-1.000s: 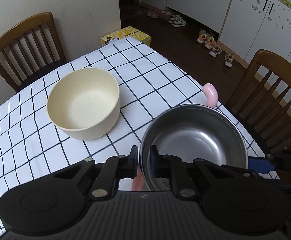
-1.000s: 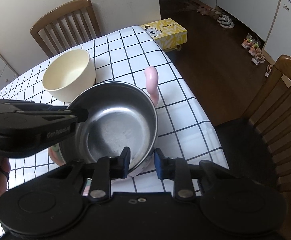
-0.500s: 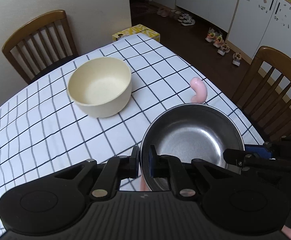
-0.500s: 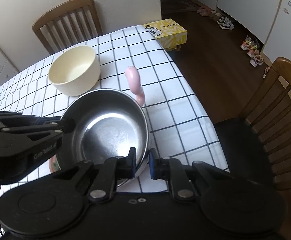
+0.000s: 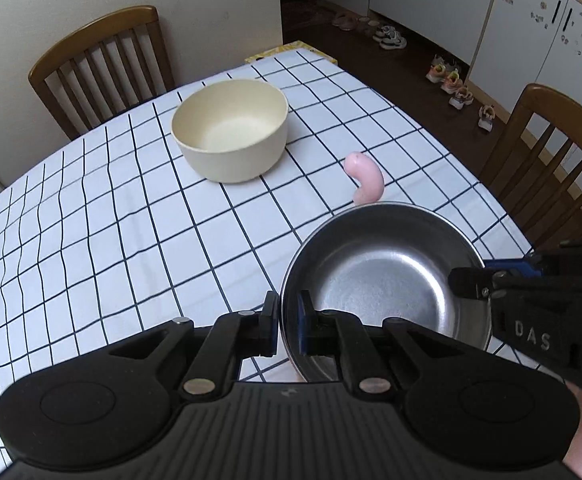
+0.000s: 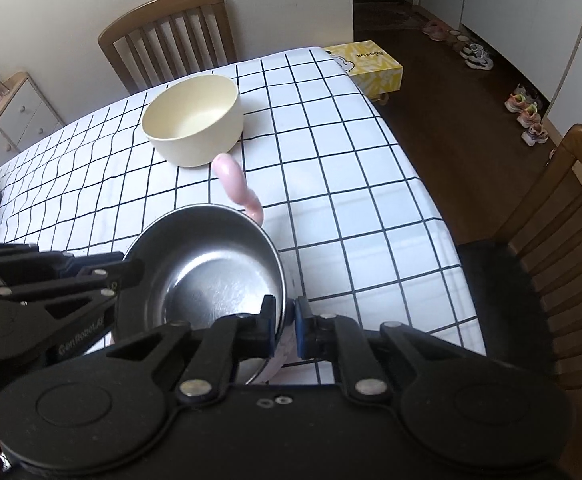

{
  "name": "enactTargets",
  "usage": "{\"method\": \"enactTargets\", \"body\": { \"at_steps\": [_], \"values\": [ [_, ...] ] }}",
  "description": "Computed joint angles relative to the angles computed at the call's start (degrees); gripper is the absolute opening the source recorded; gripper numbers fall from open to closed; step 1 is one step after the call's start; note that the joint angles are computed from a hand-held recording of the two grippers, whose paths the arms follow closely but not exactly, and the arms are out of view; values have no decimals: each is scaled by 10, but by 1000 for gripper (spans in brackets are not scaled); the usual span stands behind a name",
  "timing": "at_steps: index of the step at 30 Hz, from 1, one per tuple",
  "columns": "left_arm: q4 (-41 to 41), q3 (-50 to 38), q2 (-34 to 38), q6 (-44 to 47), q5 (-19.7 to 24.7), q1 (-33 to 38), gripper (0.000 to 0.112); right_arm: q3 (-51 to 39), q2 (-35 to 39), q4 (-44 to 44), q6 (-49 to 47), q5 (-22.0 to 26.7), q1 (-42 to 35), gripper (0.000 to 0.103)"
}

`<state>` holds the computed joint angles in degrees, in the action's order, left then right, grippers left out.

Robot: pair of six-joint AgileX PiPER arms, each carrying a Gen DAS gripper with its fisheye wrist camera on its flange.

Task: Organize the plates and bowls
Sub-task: 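Close both grippers on the pot rim and lift it, then carry the steel pot with both grippers over the steel bowl stack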

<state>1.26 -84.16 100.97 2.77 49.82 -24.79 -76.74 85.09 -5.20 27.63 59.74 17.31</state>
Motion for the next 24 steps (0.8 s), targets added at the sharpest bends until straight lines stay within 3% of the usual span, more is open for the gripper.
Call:
{"method": "enactTargets", "body": {
  "at_steps": [9, 24],
  "values": [
    [-74, -17, 34, 4, 18, 28, 9, 6, 1, 15, -9, 3, -11, 9],
    [-113, -5, 40, -1, -8, 43, 10, 10, 1, 22, -17, 1, -21, 9]
  ]
}}
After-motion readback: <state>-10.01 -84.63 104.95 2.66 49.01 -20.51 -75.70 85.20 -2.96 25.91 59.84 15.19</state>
